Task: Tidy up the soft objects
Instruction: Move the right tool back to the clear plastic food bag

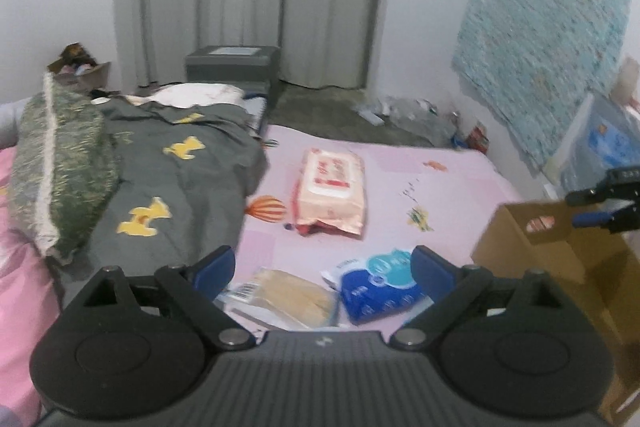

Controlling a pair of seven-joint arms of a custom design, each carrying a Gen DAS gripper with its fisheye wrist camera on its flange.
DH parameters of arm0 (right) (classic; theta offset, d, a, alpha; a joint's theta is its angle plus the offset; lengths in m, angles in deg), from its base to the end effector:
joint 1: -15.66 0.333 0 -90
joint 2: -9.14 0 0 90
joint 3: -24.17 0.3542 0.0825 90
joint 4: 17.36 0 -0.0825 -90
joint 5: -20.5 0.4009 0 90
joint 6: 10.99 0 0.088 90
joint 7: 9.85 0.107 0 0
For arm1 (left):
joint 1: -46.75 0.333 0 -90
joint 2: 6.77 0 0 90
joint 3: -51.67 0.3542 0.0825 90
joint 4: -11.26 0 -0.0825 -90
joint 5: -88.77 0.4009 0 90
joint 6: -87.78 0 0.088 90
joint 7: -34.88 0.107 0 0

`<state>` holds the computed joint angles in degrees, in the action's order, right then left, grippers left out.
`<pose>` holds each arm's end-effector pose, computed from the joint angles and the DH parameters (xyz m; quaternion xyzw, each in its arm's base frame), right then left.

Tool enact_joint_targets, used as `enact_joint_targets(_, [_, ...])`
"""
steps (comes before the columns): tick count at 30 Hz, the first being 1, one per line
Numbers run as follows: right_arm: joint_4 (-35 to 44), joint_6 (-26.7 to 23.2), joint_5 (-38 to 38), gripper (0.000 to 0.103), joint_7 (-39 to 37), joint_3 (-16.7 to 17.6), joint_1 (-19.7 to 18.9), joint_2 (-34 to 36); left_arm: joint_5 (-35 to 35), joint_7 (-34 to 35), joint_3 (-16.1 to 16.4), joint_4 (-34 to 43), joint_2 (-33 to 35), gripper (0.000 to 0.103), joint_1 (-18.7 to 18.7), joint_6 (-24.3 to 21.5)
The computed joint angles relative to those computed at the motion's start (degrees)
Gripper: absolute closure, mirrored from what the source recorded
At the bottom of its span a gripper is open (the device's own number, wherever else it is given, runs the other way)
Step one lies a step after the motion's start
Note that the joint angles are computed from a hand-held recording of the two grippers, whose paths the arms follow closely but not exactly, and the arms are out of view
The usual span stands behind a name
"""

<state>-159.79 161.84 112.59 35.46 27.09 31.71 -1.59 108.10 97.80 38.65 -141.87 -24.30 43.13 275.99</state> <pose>0.4542 0.0783 0.4119 -0.4891 0.7680 -0.0326 0.4123 0.4175 -0.1646 0.4619 -0.5706 0.6962 -0.3602 0.2450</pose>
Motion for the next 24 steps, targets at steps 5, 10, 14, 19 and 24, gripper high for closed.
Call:
enact_joint_targets(5, [5.0,-6.8,-2.5,0.048,1.3,1.1,2.4,2.9,-1.2,0.0,6.3,0.2,-0.1,0.009,-4.2,-2.4])
enact_joint_targets(10, [12.2,-12.7,-6.9,0.048,4.2,2.5,4.2,10.1,-9.9,7.6,23.1,2.1,2.7,0.022,-21.8,-8.4])
enact_joint_targets(14, [20.7,-15.8,-15.6,0.048,10.7,4.0,4.6,18.3,-24.8,20.5,36.4,5.7,6.8,0.038,-36.5,-13.6])
enact_joint_targets(19, [34.3,-22.7,-29.2,0.051,19.1,5.9,3.6,30.7,-43.7,35.6,41.9,12.8,14.2,0.054,-42.2,-22.0])
enact_joint_targets(24, [49.3,-29.4,-42.7,0.050,27.8,6.6,3.8,43.5,-52.0,41.9,39.8,19.6,21.5,0.056,-38.3,-30.2])
